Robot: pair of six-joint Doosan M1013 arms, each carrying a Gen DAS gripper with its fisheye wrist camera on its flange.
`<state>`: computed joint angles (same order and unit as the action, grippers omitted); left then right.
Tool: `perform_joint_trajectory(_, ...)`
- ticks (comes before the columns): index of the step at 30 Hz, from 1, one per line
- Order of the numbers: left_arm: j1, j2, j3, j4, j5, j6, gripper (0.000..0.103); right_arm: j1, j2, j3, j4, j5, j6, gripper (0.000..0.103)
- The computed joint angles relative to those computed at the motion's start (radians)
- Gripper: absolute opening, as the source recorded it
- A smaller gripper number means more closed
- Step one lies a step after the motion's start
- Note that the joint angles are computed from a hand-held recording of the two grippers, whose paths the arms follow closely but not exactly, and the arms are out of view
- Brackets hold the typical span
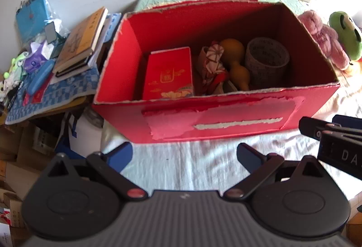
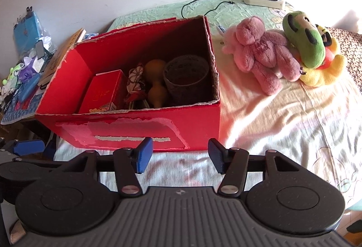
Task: Organize objects
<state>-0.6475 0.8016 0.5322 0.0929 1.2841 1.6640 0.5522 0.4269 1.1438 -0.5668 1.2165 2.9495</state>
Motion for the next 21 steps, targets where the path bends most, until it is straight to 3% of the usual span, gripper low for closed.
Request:
perform_joint_trajectory(10, 0.015, 0.017, -0.009, -0.068, 0.03, 0.026, 0.099, -0.016, 0.012, -0.001, 0.076, -0.007, 0.01, 0.057)
perform_joint_trajectory(18, -0.003, 0.018, -0.001, 0.023, 0.015, -0.006, 0.101, -0.036, 0.02, -0.016, 0.106, -0.024, -0.08, 0.057)
perform_joint_trajectory(21, 0.001, 0.036, -0.033, 0.014, 0.048, -0.025, 0.101, -0.042, 0.024, -0.022, 0.119, -0.018, -0.102, 0.057)
